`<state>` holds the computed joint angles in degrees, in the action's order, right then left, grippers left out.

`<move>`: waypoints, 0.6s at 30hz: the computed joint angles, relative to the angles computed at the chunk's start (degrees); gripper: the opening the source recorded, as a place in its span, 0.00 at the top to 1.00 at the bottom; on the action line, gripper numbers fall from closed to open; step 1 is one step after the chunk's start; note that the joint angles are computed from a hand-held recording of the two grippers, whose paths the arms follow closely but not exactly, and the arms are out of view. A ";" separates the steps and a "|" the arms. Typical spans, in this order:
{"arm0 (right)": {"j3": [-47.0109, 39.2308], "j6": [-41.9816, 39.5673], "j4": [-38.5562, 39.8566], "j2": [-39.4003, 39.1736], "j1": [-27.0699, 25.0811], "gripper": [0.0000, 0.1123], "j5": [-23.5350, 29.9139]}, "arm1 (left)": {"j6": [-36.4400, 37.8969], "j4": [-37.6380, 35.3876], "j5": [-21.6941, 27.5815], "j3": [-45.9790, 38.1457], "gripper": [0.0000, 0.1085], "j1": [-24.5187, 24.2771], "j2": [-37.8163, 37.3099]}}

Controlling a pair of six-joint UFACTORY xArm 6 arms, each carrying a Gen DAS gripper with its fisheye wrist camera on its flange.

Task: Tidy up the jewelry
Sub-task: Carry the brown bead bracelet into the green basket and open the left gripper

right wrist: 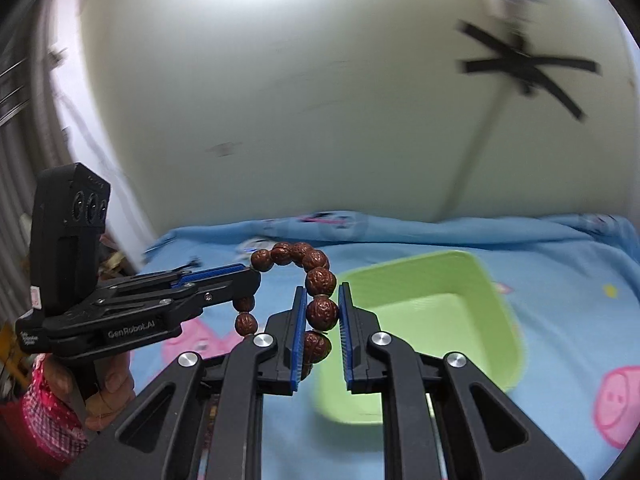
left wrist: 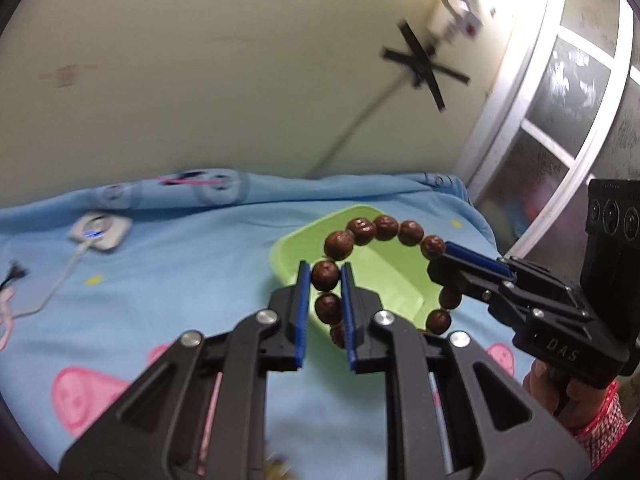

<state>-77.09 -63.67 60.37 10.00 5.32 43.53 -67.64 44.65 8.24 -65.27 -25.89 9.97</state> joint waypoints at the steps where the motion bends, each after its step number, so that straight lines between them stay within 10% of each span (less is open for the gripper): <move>1: -0.96 0.71 -0.47 1.17 -0.81 1.00 -0.07 | 2.89 -2.77 1.05 -2.88 0.87 -0.86 2.87; 18: -8.68 5.54 -4.10 12.11 -3.50 1.00 -0.31 | 13.58 -13.21 9.82 -17.91 0.87 -3.57 17.71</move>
